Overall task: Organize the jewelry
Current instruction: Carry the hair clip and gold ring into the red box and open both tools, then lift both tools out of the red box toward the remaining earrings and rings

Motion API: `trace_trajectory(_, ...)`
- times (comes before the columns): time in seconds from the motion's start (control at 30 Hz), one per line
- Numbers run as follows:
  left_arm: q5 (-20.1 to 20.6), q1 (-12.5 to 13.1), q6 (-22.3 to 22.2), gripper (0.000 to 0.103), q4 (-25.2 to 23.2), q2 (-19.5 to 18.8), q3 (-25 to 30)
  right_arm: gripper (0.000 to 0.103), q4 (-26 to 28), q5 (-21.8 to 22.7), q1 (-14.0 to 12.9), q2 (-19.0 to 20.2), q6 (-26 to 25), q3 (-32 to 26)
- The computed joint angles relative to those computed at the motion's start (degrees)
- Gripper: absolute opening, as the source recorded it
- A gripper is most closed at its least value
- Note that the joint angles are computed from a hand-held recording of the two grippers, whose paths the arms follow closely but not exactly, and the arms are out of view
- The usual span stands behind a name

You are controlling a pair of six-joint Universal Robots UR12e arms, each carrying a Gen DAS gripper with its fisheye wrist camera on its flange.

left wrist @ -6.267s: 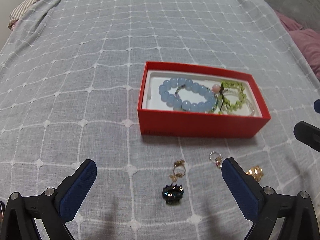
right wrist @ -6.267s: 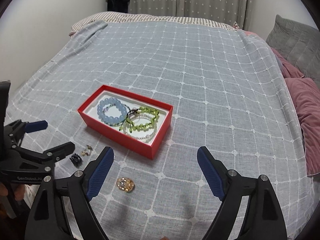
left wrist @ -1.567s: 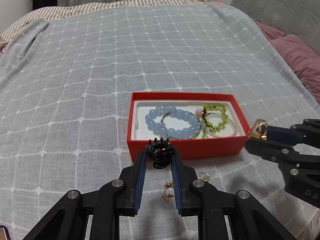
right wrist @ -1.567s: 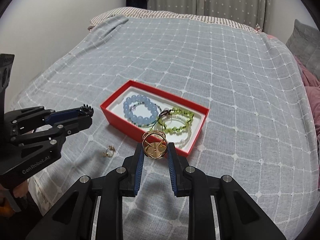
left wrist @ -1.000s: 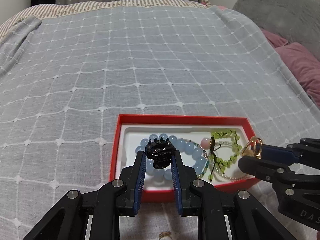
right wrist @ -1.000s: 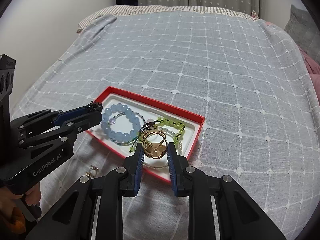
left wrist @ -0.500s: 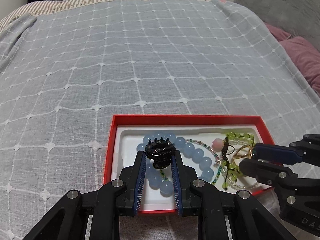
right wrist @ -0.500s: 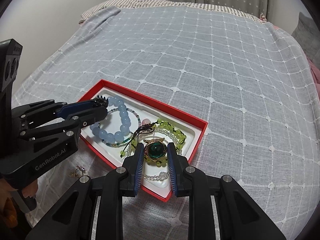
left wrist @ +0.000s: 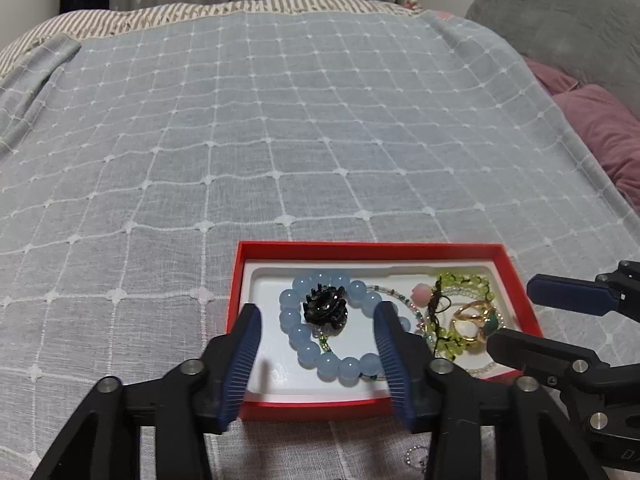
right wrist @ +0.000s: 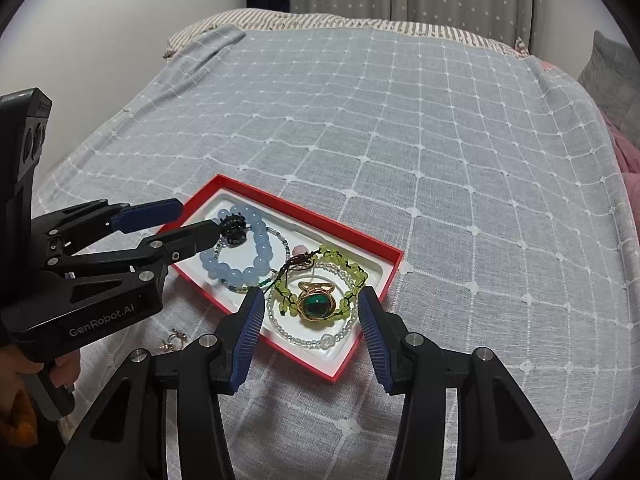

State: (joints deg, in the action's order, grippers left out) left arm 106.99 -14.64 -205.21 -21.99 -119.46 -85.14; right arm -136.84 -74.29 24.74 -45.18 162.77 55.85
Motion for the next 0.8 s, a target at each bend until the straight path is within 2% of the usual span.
trace_trajectory(0.2, 0.77, -0.39, -0.13, 0.075, 1.28, 1.28, -1.43, 0.058, -1.7, 0.46, -0.34, -1.93, -0.34, 2.57)
trace_trajectory(0.43, 0.38, -0.78, -0.56, 0.087, 1.35, 2.5, -2.52, 0.063, -3.17, 1.26, -0.77, -4.15, -0.32, 5.7)
trace_trajectory(0.63, 0.59, -1.29, -2.32, 0.093, -1.5, 3.24, -2.87, 0.069, -3.19, -1.33, -0.55, -6.01, 1.0, 8.05)
trace_trajectory(0.8, 0.94, -1.48, -5.3, 0.1, -6.7, 3.94, -2.83, 0.076, -2.73, -1.64, -0.55, -7.36, 1.96, 9.79)
